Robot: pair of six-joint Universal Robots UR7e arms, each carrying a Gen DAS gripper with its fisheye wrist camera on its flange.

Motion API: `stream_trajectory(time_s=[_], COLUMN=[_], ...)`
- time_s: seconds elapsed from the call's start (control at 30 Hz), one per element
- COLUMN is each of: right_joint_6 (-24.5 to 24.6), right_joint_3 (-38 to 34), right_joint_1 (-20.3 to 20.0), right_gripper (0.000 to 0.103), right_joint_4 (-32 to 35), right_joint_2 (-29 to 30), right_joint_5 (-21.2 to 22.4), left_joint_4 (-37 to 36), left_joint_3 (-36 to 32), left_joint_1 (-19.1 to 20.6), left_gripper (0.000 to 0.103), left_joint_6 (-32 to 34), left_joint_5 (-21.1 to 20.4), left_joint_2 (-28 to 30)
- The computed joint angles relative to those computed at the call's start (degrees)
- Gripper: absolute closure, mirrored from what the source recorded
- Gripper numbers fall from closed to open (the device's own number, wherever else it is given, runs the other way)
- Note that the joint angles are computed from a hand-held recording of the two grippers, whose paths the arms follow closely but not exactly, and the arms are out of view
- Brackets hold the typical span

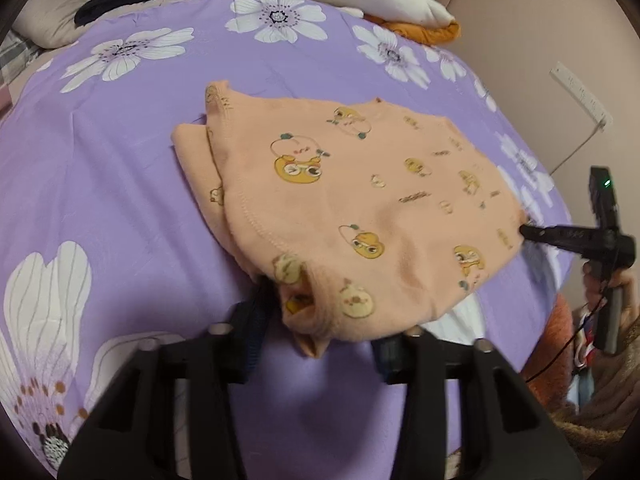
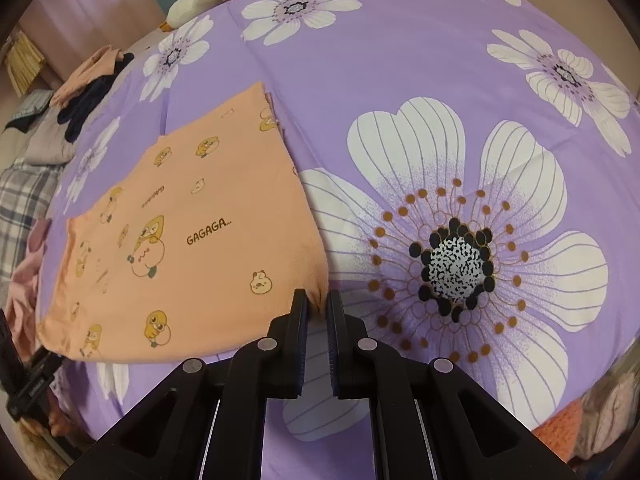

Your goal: Fold small clothes

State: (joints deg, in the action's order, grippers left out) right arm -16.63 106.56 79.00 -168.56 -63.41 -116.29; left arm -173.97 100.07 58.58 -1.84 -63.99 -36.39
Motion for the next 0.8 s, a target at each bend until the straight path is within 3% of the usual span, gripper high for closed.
stream_trajectory(time_s=[0.1,0.17,0.3,0.57,0.8], right_joint_6=[0.39,0.54,0.58,0.59,0.6], right_joint_3=[-0.22,-0.36,-0.38,0.25,1.3], right_joint_1=[0.0,-0.03,-0.14,-0.51,-0.92], right_gripper=[0.096,0.096,0.096,0.096,0.096], right_joint_4=[0.3,0.53,0.68,0.37,0.63], right_joint_2=[0.13,0.18,0.12,-0.43,-2.21], right_joint_5=[0.09,0.17,0.46,1.44,3.7], left_joint_4=[-0.46,-2.5,-5.51,-1.18,-9.75], left_joint_3=[1.22,3.03,6.91,9.28,11.53], left_joint_1=[0.47,0.57,-1.11,-1.36,-1.51], left_gripper=[0.093,0.094,0.099,0.1,0.098], left_joint_6=[-1.99,-4.74,-4.52,-5.22,-6.1], left_joint_5=[-3.15,-5.02,-3.06,-0.33,0.11], left_joint_2=[-1.22,-2.21,-3.76,-4.47,-4.98])
